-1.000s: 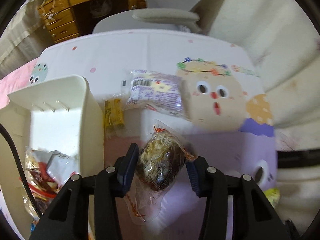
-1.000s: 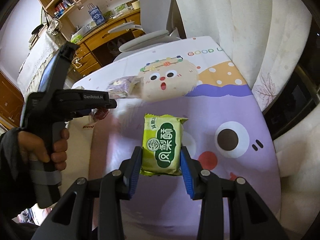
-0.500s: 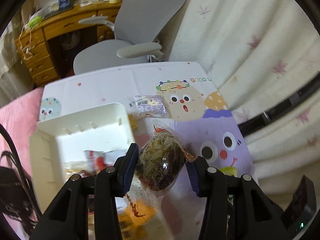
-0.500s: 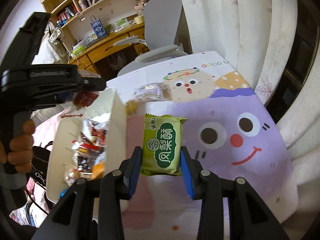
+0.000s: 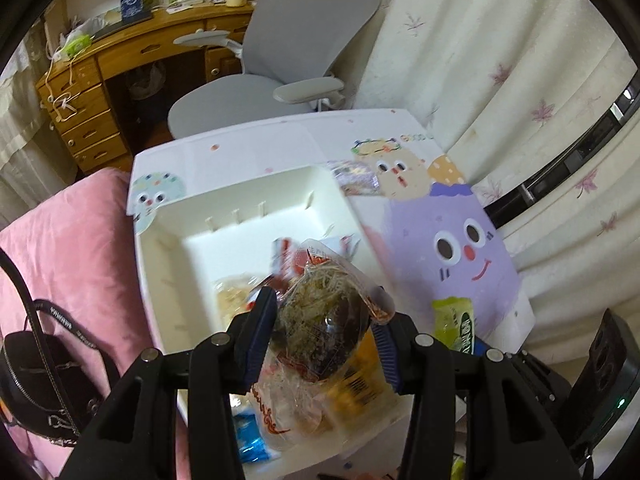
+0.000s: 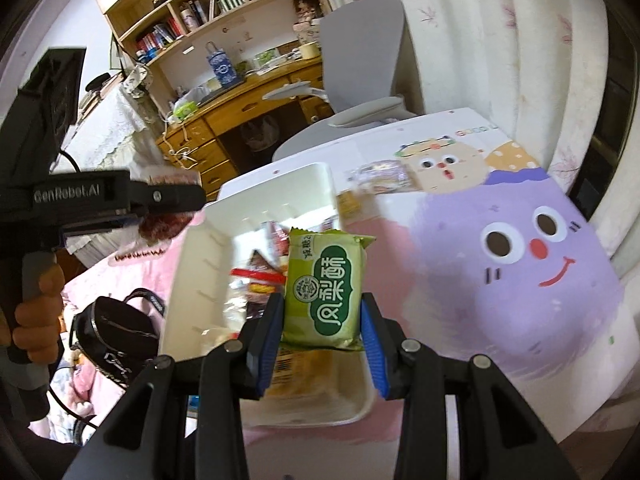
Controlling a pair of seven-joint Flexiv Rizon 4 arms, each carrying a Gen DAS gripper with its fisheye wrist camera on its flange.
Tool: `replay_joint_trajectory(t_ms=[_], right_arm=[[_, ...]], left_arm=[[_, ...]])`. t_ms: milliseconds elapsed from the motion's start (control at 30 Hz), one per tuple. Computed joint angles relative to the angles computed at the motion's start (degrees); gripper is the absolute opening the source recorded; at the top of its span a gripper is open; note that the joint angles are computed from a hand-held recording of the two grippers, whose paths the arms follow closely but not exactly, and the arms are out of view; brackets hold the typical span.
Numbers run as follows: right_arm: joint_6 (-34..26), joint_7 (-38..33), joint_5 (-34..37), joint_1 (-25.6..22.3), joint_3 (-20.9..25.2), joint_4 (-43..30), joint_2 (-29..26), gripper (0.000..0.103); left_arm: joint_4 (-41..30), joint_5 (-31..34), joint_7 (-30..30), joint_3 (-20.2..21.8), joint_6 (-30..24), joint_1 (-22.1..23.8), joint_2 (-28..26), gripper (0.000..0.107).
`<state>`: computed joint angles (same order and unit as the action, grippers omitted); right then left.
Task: Organize snacks
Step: 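Carry the nut bag and green bar over the white tray and release both, then move both grippers from the tray toward the purple bread packet and yellow packet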
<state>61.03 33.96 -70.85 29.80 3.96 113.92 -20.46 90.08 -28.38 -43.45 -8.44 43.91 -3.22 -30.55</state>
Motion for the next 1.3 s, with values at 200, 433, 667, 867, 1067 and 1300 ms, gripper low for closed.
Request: replay_joint_trajectory(t_ms=[200,433,667,867,1067,1300], right_arm=[[1.99,1.07,-0.38,1.29,-0.47,-2.82,-2.38,0.038],[5.00,-0.15,-0.45,2.65,-1.32,-5.45,-4.47,0.038],[6.49,-3.62,0.83,3.31,-2.10,-6.33,-5.05,0.061],[6.76,-3.79,1.18,3.16,-2.23,-4.97,-3.73,0.062],[6.98,-8.07,4.80,1.82,-1.30,-3.37,-2.22,0.066],[7.51,-17.08,10.11,-0.77,-0.24,0.54,1.33,0.067]], left_arm=[[1.14,0.55,2.03,1.16,-0.96,2.14,0.51,0.046],[3.62,1.12,4.46,2.14,-2.20,3.78,2.07,0.047],[6.83,-3.39,8.00,1.17,-0.01,4.48,4.38,0.073],[6.29,-2.55,6.70,1.95,-1.68,3.41,4.64,0.077],[5.04,0.32,3.33,2.64,-3.78,1.94,4.56,0.077],[2.51,2.78,-1.15,2.34,-7.27,-0.27,4.38,0.077]])
